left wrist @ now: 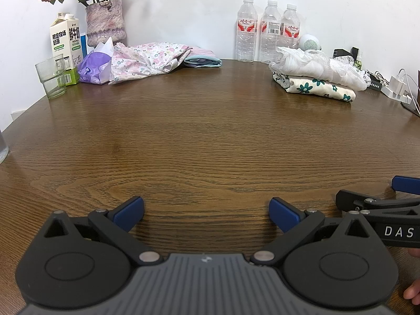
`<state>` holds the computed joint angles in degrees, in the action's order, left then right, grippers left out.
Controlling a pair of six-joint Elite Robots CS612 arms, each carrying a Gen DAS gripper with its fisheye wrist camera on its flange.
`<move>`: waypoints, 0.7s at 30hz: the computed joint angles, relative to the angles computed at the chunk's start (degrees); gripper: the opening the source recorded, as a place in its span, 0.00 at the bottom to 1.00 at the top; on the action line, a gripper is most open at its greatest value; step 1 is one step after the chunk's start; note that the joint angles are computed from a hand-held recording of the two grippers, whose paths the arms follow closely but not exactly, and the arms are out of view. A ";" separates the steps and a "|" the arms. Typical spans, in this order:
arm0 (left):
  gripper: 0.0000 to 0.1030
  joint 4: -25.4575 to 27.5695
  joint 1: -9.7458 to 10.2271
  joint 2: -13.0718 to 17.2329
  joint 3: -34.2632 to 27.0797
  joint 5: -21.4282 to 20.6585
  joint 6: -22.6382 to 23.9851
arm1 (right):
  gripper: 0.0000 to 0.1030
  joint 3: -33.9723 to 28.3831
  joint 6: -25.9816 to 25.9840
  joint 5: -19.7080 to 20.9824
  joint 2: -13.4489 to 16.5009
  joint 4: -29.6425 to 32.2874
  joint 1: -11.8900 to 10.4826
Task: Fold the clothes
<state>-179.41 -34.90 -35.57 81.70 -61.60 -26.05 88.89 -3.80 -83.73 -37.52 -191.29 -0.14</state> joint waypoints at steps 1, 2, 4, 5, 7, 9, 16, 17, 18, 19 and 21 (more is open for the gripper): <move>1.00 0.00 -0.01 0.00 0.00 0.02 -0.02 | 1.00 0.00 0.00 0.00 0.00 0.00 0.00; 1.00 0.00 -0.01 0.00 0.00 0.02 -0.02 | 1.00 0.02 0.01 -0.01 -0.01 -0.01 0.01; 1.00 0.07 -0.03 0.01 -0.01 0.08 0.01 | 1.00 0.09 -0.06 0.04 -0.04 -0.02 -0.02; 1.00 0.07 -0.04 0.01 0.00 0.10 0.00 | 1.00 0.12 -0.09 0.06 -0.06 -0.03 -0.04; 1.00 0.10 -0.06 0.02 -0.04 0.08 0.08 | 1.00 0.22 -0.15 0.09 -0.10 -0.06 -0.06; 1.00 0.07 -0.06 0.04 -0.07 -0.02 0.22 | 1.00 0.54 -0.06 -0.05 -0.26 -0.24 -0.04; 1.00 -0.07 -0.06 0.06 -0.03 -0.15 0.32 | 1.00 0.63 0.06 -0.15 -0.31 -0.29 -0.01; 1.00 -0.10 -0.07 0.06 -0.02 -0.16 0.29 | 1.00 0.62 0.06 -0.14 -0.30 -0.28 0.00; 1.00 -0.10 -0.07 0.06 -0.02 -0.16 0.29 | 1.00 0.62 0.06 -0.14 -0.30 -0.28 0.00; 1.00 -0.10 -0.07 0.06 -0.02 -0.16 0.29 | 1.00 0.60 0.07 -0.14 -0.29 -0.28 0.00; 1.00 -0.16 -0.07 0.08 -0.02 -0.17 0.26 | 1.00 0.60 0.07 -0.14 -0.29 -0.28 0.00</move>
